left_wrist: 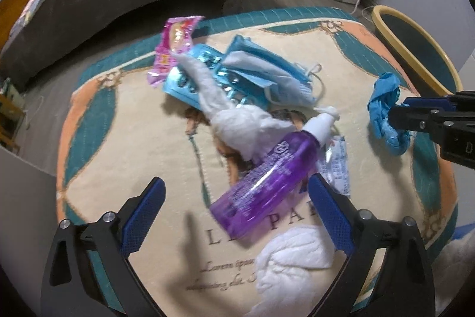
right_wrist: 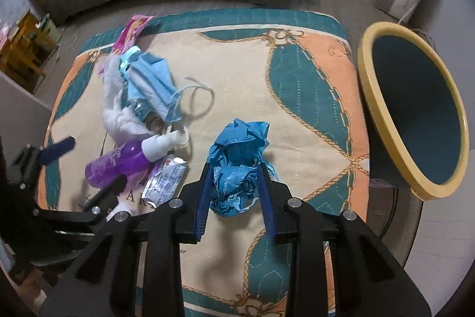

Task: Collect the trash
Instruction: 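Grasp the crumpled blue plastic with the right tool while the left tool grasps the purple spray bottle, then carry the blue plastic and purple bottle over the bin with both tools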

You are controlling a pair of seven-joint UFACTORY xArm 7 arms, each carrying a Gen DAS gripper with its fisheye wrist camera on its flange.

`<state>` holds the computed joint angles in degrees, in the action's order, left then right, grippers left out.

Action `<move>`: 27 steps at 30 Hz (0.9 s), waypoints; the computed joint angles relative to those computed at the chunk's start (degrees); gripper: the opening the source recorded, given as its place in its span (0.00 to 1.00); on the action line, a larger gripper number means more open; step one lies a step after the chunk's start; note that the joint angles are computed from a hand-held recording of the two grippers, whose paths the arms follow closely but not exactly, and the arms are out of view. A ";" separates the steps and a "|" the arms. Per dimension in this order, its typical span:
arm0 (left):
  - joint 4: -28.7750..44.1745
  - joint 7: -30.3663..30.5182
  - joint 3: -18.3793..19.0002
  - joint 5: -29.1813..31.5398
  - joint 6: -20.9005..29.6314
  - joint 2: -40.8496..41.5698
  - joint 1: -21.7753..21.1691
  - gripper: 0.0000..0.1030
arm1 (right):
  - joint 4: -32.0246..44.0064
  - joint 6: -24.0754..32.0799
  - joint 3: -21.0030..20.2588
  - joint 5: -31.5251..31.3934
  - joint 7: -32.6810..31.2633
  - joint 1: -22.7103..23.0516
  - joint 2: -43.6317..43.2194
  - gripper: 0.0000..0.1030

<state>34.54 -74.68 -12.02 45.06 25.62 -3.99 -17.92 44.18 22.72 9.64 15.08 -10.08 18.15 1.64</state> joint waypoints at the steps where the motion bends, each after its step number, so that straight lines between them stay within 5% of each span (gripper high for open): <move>1: 0.54 -0.43 -0.13 0.76 0.38 0.56 0.02 0.92 | 0.10 0.31 -0.07 0.34 -0.15 -0.09 0.13 0.29; 8: 1.65 0.54 1.04 1.28 -3.97 3.12 -0.43 0.71 | 0.24 0.52 -0.23 -0.56 -0.55 -0.46 0.47 0.29; 16: 2.09 8.67 1.77 -4.16 -5.19 3.95 -2.67 0.39 | 0.65 0.91 0.05 -1.21 -0.85 -0.17 0.23 0.29; 27: -3.50 4.87 -2.48 -5.64 -1.56 -6.94 -1.06 0.33 | -2.66 0.38 -0.59 -0.82 -0.64 0.47 -5.12 0.29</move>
